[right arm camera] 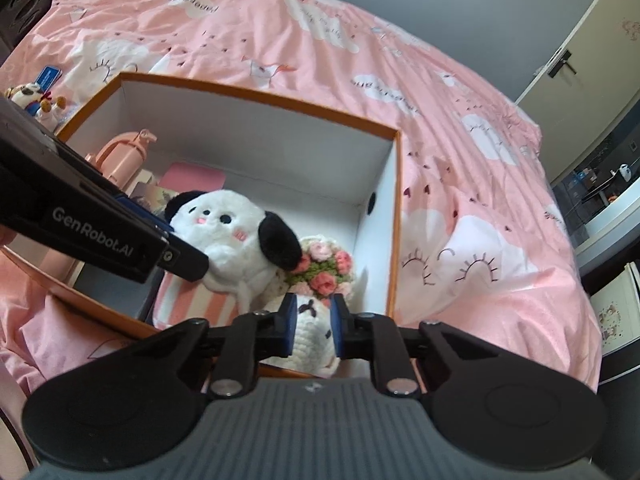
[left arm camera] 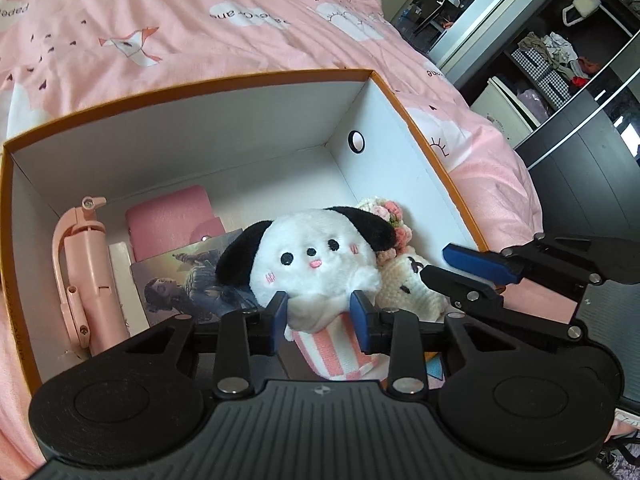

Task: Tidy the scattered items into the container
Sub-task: 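Lower both toys into the orange box and open both tools, then withdraw both tools from the orange box toward the remaining items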

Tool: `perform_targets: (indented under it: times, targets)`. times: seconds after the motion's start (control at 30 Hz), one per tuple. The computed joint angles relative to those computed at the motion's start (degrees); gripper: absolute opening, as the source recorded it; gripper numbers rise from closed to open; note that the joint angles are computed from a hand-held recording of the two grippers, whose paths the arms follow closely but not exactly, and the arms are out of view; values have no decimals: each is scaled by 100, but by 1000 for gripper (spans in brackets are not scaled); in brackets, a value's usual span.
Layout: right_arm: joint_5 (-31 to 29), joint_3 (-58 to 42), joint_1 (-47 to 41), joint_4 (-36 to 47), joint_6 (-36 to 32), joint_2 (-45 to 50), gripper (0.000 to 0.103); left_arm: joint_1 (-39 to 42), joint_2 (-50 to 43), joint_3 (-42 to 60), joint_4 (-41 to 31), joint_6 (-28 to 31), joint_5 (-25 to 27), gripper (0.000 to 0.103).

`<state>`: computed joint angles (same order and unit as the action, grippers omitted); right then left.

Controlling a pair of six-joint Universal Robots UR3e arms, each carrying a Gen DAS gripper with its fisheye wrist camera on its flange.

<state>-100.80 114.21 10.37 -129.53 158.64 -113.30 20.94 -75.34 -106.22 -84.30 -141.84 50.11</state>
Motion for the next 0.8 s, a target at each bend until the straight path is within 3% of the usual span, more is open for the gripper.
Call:
perform_targets:
  times: [0.07,0.17,0.4,0.7,0.8]
  targets:
    - [-23,-23,31,42,22,89,13,-45,-104,-7,4,-7,41,31]
    - [119,-58,-27,173,80,123,11,-188,-349,-38,106,-169,116,30]
    - [167,-71,-57,271,199,173,12,-389,-590,-111,372,-369,188,31]
    - [173,-56,-50,272,287,51,13,-191,-64,-135,19,26,207,35]
    - [109,40,3,90,358,-91,25,-75,239,-141,-110,170,191,41]
